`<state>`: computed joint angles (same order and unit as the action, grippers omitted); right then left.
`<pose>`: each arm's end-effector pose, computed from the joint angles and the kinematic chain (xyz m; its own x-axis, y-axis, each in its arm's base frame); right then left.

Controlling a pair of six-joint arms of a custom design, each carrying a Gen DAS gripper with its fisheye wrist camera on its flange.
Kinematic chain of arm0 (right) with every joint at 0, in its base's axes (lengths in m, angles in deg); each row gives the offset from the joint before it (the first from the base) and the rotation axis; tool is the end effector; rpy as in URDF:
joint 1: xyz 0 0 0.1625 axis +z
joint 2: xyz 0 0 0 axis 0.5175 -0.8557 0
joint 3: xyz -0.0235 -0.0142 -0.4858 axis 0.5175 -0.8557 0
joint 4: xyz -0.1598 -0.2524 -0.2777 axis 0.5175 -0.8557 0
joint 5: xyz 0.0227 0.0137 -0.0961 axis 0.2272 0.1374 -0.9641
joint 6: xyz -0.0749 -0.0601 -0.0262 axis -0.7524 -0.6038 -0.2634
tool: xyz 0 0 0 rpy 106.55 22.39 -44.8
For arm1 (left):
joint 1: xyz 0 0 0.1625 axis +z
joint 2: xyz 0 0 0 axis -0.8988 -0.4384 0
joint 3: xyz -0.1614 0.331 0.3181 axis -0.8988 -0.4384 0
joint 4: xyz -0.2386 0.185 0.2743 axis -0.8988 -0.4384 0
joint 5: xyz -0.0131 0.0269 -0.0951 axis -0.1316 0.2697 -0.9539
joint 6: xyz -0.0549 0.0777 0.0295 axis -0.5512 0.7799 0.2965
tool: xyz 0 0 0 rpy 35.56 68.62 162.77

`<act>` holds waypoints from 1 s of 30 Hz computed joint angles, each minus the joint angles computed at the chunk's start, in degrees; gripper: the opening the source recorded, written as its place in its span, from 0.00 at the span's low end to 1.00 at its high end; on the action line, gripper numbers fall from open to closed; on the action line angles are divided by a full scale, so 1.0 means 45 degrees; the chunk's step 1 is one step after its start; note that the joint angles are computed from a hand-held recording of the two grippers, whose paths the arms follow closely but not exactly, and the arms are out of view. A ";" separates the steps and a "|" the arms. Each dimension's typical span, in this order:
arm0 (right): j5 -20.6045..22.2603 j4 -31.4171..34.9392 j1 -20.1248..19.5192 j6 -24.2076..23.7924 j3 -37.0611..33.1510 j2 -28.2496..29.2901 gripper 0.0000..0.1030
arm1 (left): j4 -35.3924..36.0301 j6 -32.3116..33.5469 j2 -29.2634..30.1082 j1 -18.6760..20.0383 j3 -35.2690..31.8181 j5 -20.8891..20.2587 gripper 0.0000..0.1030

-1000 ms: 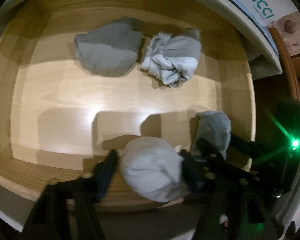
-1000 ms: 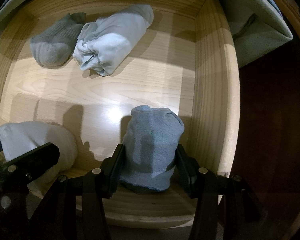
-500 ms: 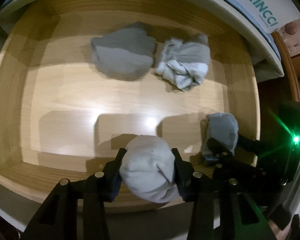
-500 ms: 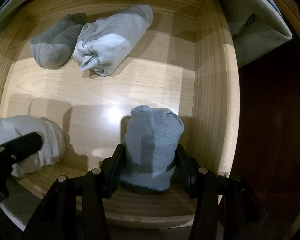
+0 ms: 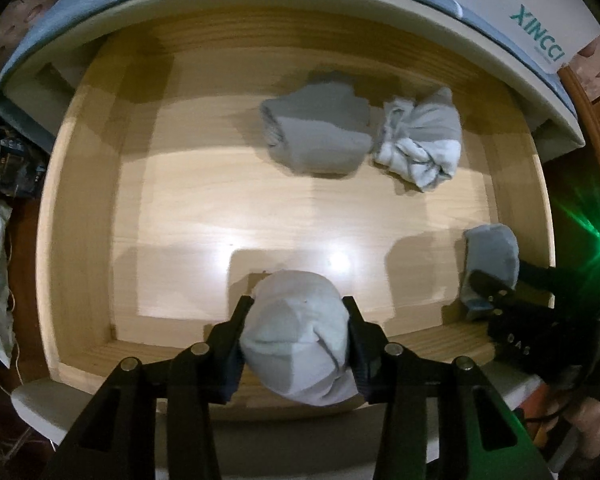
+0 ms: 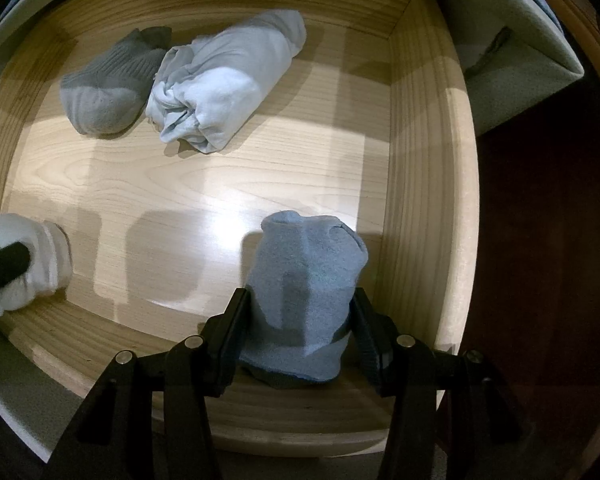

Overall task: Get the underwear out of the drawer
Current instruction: 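Lift the white roll with the left tool and carry it over the box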

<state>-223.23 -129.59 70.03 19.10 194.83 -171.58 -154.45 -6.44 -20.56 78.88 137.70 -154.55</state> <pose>0.1099 -0.2644 0.2247 -0.6015 -0.2156 0.7693 -0.2602 0.9633 0.0665 -0.3257 -0.2540 0.0880 -0.7932 -0.0532 -0.6066 0.0399 0.9895 -0.1389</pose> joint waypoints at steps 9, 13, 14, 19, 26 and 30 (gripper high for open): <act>-0.0035 0.0113 0.0052 0.0090 -0.0081 0.0104 0.46 | 0.1080 -0.0278 -0.0562 -0.0166 0.0072 0.0370 0.42; -0.0040 0.0127 0.0061 0.0124 -0.0090 0.0120 0.46 | 0.1596 -0.0483 -0.1075 -0.0354 0.0123 0.0546 0.42; -0.0034 0.0121 0.0062 0.0121 -0.0087 0.0112 0.46 | 0.1745 -0.0564 -0.1183 -0.0412 0.0111 0.0611 0.42; -0.0039 0.0138 0.0062 0.0125 -0.0100 0.0123 0.46 | 0.2731 -0.0643 -0.1558 -0.0773 -0.0225 0.1070 0.42; -0.0043 0.0118 0.0078 0.0157 -0.0116 0.0177 0.45 | 0.4324 -0.0751 -0.2331 -0.1146 -0.0947 0.1744 0.42; -0.0038 0.0157 0.0088 0.0206 -0.0118 0.0158 0.45 | 0.5367 -0.0744 -0.2708 -0.1350 -0.1534 0.2179 0.42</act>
